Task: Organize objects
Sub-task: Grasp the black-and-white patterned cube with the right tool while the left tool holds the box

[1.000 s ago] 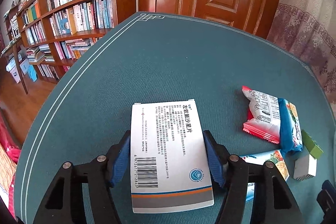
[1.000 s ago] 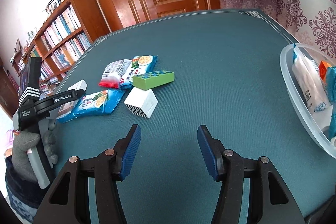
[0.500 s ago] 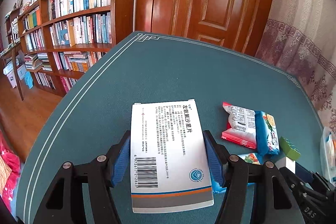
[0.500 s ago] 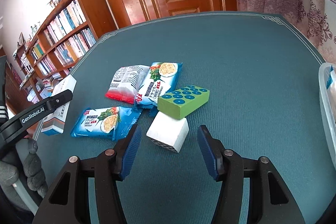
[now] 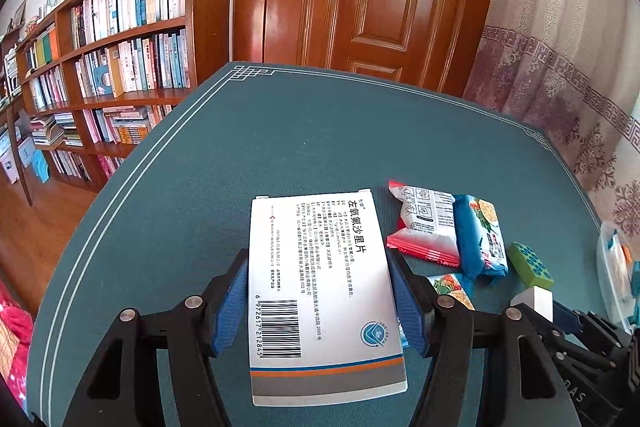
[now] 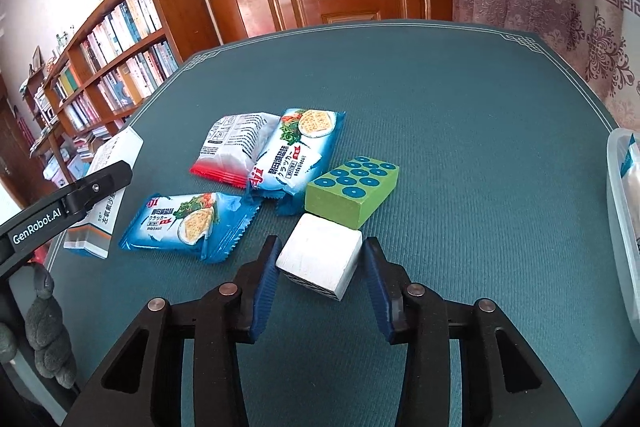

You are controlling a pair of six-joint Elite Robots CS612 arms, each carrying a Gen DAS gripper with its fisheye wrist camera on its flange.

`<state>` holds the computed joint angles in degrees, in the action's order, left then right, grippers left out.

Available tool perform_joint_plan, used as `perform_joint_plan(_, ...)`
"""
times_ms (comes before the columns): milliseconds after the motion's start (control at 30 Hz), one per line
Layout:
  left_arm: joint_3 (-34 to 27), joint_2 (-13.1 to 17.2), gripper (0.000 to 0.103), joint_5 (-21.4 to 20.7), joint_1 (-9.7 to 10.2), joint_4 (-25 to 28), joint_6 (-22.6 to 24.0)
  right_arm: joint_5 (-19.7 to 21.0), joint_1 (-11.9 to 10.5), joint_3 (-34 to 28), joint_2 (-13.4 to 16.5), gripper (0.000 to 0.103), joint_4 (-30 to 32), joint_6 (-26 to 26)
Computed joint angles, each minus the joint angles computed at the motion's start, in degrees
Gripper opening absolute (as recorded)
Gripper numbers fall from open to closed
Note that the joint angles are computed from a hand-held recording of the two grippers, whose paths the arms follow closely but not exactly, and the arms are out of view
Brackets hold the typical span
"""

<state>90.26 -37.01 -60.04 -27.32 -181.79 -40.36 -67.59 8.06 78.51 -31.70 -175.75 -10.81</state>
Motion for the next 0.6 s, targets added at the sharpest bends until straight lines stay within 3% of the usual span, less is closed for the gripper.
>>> perform_joint_plan(267,-0.1,0.1,0.068,0.0,-0.55,-1.2,1.7,1.6,-1.6,3.6,-1.7,0.043,-3.1,2.4)
perform_joint_plan(600,-0.2,0.2,0.068,-0.7,-0.92,-1.4,3.1,-0.2,-3.4,6.7,-3.2,0.043,-7.5,4.9)
